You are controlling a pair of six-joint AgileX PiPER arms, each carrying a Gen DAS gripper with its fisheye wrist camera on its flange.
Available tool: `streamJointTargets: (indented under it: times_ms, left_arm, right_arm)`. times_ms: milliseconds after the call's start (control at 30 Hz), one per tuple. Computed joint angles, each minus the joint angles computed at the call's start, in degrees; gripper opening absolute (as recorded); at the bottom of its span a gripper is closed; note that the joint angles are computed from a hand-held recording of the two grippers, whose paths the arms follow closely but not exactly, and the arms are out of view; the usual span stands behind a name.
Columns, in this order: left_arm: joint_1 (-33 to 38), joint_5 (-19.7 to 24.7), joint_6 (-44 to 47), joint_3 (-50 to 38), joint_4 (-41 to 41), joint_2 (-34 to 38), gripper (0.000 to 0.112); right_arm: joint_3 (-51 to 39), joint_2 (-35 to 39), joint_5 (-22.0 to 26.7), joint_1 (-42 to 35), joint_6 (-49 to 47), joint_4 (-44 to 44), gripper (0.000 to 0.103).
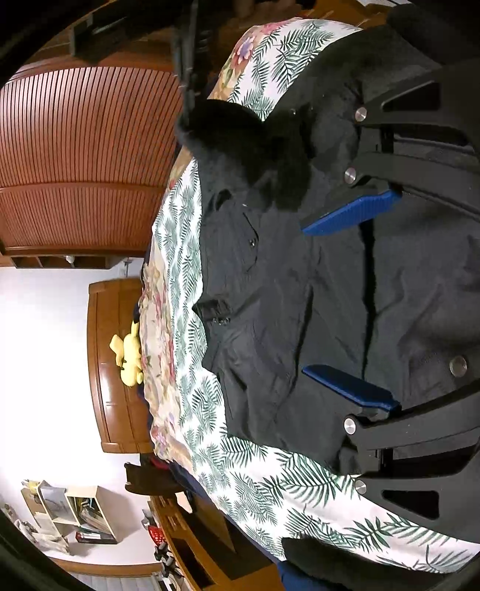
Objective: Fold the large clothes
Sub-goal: 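Lift the sleeve with the right gripper and fold it across the jacket, then lower the sleeve onto the jacket front and open the right gripper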
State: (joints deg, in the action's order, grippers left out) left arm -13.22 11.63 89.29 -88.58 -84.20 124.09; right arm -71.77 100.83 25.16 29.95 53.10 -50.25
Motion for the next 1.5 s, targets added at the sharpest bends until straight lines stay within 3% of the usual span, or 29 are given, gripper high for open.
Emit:
streamJointTargets:
  times_ms: [167,300,400,567,733,967,1300,1500]
  left_arm:
    - [1.7,2.6,-3.9,0.5,3.2,-0.4,0.073]
    - [2.1,2.2,3.3,3.1,-3.0,-2.0,0.073]
    - [2.4,1.7,7.1,4.4,-6.3,-2.8,0.073]
    - [3.6,1.3,6.8,5.3,-5.3,-3.3,0.073]
    - [4.2,1.2,8.8,6.1,-6.7,-3.6,0.073]
    - [4.0,0.7,7.3,5.7,-4.7,-3.1,0.073]
    - [-0.2,0.7,-5.2,1.1,6.4,-1.5,0.073]
    - [-3.9,1.9,-12.7,-2.7,12.4,0.2,0.073]
  right_arm:
    - [-3.0,2.0,0.2,1.0,-3.3,4.3,0.005]
    - [-6.7,3.2,-0.1,0.7,-10.6,11.3,0.005]
    - [-4.7,2.9,-2.9,0.2,-12.7,14.3,0.005]
    - [-2.9,4.2,-3.7,-0.1,-16.1,19.4,0.006]
    - [-1.3,5.8,-4.9,-1.2,-15.1,19.4,0.006]
    - [-1.7,7.8,-2.8,-1.3,-16.1,19.6,0.011]
    - [2.9,4.3,-0.6,0.1,-12.9,17.9,0.032]
    - [7.8,0.3,-0.4,0.1,-4.3,9.2,0.038]
